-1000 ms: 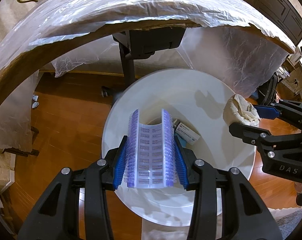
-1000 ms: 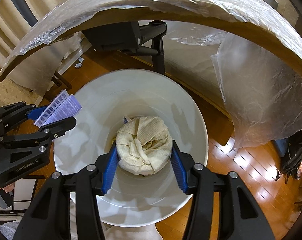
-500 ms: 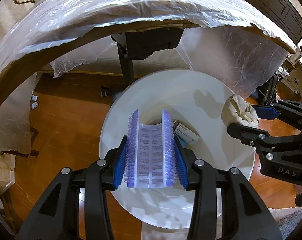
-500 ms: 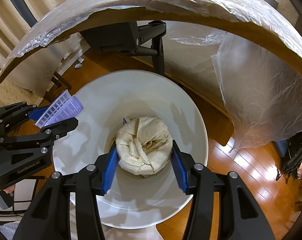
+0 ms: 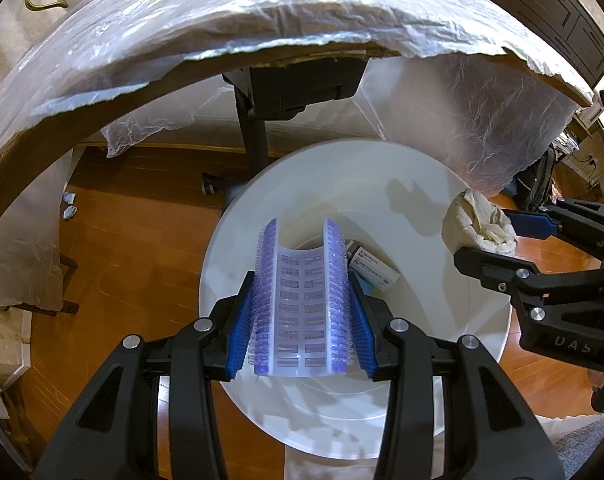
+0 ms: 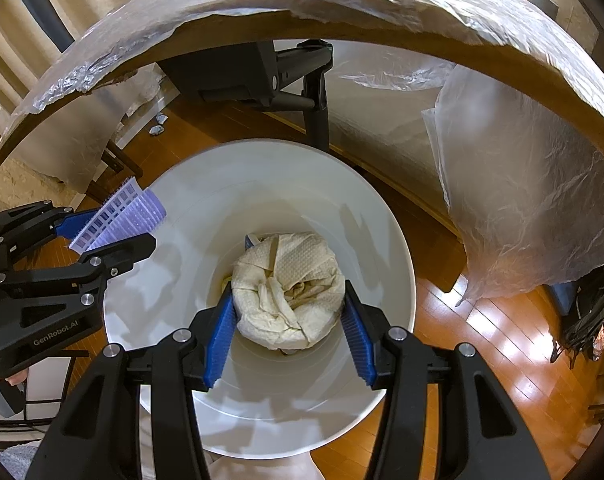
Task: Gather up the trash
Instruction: 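Open both grippers to drop the roller and bundle into the bin, then grasp the cardboard box with the left gripper while the right gripper grasps the second hair roller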
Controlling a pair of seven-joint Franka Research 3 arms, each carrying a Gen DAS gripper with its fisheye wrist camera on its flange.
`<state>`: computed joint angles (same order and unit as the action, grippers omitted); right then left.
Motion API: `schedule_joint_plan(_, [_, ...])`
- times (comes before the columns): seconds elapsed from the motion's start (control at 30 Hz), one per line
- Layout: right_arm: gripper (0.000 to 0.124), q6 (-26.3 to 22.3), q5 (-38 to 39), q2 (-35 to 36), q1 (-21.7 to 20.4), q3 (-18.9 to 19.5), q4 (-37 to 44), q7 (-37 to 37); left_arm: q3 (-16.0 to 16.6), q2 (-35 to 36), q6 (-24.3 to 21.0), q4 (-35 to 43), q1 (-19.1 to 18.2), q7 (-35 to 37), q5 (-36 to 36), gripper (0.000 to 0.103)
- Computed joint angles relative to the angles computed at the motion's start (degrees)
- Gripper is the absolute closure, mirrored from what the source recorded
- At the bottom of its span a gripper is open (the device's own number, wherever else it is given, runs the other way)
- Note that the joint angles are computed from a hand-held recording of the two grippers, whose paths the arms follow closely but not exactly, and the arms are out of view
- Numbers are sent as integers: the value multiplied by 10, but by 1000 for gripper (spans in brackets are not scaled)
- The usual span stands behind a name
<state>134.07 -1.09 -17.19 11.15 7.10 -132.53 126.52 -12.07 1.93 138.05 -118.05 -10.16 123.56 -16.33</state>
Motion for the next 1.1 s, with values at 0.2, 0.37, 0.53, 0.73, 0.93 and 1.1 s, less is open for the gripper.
schedule_joint_plan(0.2, [43, 19, 4, -31, -7, 1, -22, 16, 3, -17, 13, -16, 2, 43, -52, 19])
schedule_joint_plan(0.37, [43, -5, -21, -73, -19, 13, -30, 28, 15, -42, 4, -30, 3, 61, -66, 19])
schedule_joint_plan(0.53, [43, 2, -22, -139, -29, 22, -38, 37, 36, -84, -26, -29, 2, 94, -118, 19])
schedule_joint_plan(0.73, [32, 54, -82, -175, -75, 56, -3, 44, 82, -151, -38, -6, -23, 213, -269, 7])
schedule_joint_plan(0.93, [25, 90, -156, -102, -138, 75, 89, 70, 74, -112, 94, 58, -34, 239, -325, 1])
schedule_joint_plan(1.1, [25, 120, -131, -2, -114, 20, 167, 42, 45, 8, 97, 190, 0, 109, -220, 2])
